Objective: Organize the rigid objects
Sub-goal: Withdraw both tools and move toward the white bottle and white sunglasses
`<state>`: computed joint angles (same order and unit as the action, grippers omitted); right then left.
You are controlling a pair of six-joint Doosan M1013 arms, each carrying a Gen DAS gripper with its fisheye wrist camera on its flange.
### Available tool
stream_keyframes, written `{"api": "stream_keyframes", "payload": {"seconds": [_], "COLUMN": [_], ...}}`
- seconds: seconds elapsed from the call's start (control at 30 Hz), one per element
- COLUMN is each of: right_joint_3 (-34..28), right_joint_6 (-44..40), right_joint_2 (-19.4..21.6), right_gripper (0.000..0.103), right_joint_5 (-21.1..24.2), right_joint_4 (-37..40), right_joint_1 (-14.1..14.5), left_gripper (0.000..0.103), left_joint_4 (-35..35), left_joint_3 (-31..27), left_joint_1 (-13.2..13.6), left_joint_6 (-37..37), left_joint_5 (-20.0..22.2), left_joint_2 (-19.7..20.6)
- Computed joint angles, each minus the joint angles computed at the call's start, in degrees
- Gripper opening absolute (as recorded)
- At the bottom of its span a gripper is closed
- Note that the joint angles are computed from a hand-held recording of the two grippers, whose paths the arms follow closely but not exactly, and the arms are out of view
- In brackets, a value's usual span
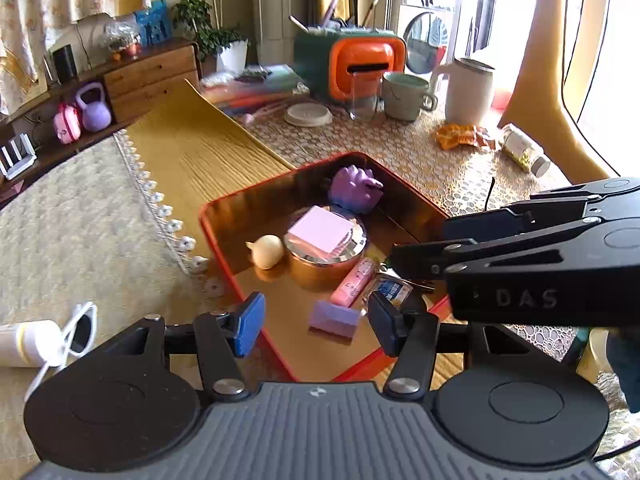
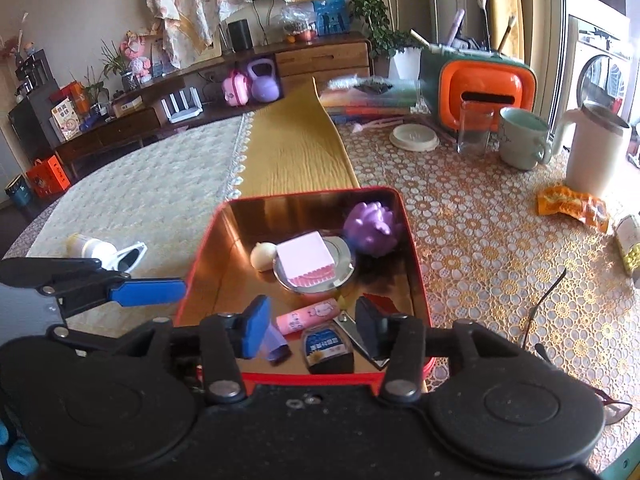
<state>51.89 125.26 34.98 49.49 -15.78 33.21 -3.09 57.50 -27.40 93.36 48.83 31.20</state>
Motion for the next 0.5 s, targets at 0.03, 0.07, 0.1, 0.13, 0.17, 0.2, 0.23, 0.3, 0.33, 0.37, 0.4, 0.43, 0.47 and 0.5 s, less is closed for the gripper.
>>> {"api": "stream_keyframes", "payload": {"seconds": [0.03,0.07,0.1,0.13,0.17,0.2,0.23,0.3,0.33,0.37,0.4,0.43,0.47,0.5], "right_joint_3": [0.1,0.1,0.1,0.1,0.1,0.0,0.0,-0.2,-0.4,-0.6,-0.7,-1.0,-1.4,-1.8], "right_joint_6": [0.1,0.2,0.3,0.5,0.7,0.9,1.1,1.3,1.3,1.2,1.1,0.7,0.4,0.1], "right_joint_2": [-0.2,-0.3,-0.5,-0.6,-0.7,-0.7,-0.8,-0.9,-0.8,-0.8,-0.8,-0.7,-0.6,-0.5], "right_gripper": [0.049,0.049,0.051,0.053,0.054,0.056,0.057,0.058,0.060,0.061,0.062,0.064,0.065,0.066], "right_joint_5": [-0.1,-0.1,-0.1,-0.1,-0.2,-0.2,-0.3,-0.5,-0.5,-0.5,-0.5,-0.5,-0.3,-0.1], "right_joint_4": [-0.3,-0.4,-0.6,-1.0,-1.4,-1.8,-2.0,-2.2,-2.3,-2.4,-2.4,-2.4,-2.5,-2.6], "right_joint_1": [0.2,0.3,0.5,0.7,0.9,1.2,1.4,1.7,2.0,2.2,2.4,2.6,2.9,3.1], "left_gripper": [0.056,0.056,0.056,0.056,0.056,0.057,0.061,0.063,0.063,0.063,0.063,0.063,0.064,0.065], "left_joint_4": [0.0,0.1,0.2,0.1,0.0,0.0,0.4,0.7,0.3,0.1,0.1,0.2,0.2,0.3], "left_joint_3": [0.5,1.0,1.4,1.9,2.4,3.0,3.6,4.7,5.0,5.4,6.0,6.5,6.9,7.4], "left_joint_1": [0.2,0.3,0.5,0.7,0.9,1.1,1.2,1.6,1.9,2.1,2.3,2.4,2.6,2.8], "left_joint_6": [-0.1,-0.3,-0.6,-0.7,-0.9,-1.1,-1.6,-2.6,-2.7,-2.8,-3.0,-3.0,-3.0,-3.0], "left_joint_5": [-0.4,-0.6,-0.7,-1.0,-1.3,-1.8,-2.3,-3.3,-3.4,-3.7,-4.2,-4.7,-5.0,-5.4], "left_joint_2": [-0.5,-0.9,-1.3,-1.7,-2.1,-2.5,-3.0,-3.8,-4.1,-4.4,-4.9,-5.2,-5.6,-6.0]}}
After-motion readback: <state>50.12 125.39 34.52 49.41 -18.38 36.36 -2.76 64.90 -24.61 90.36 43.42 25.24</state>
